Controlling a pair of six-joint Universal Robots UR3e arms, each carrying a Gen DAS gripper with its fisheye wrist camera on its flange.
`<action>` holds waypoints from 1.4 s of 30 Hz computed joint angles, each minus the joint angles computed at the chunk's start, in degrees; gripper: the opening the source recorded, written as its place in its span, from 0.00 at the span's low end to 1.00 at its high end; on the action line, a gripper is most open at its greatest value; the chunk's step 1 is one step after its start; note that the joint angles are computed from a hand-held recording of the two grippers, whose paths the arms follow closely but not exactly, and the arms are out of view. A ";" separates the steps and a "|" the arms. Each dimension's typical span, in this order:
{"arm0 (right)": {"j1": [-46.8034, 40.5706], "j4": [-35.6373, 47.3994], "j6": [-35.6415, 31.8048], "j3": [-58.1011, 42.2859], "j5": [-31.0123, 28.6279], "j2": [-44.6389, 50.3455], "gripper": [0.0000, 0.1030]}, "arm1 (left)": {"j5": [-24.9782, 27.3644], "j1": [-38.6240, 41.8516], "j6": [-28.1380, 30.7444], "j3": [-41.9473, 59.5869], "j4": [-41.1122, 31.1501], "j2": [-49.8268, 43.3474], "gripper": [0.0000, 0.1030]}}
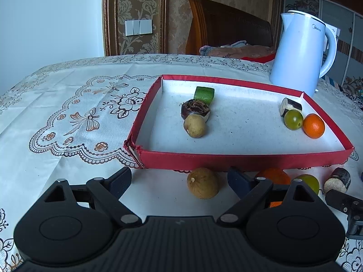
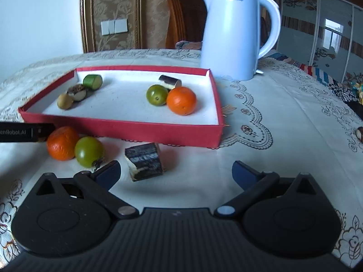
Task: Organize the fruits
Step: 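Move the right tool toward the dark cylindrical piece while the left tool approaches another brown fruit, then close the right tool on the dark block while the left tool grips the brown round fruit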
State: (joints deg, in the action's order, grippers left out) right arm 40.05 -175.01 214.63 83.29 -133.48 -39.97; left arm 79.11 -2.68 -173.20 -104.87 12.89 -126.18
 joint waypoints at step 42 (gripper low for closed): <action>-1.27 -1.80 -4.36 -1.87 4.42 1.08 0.64 | -3.02 0.05 5.60 -2.31 1.65 0.80 0.31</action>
State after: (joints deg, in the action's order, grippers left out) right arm 38.78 -176.81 210.27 81.43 -129.06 -38.89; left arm 76.09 -2.63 -167.60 -107.18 14.54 -125.38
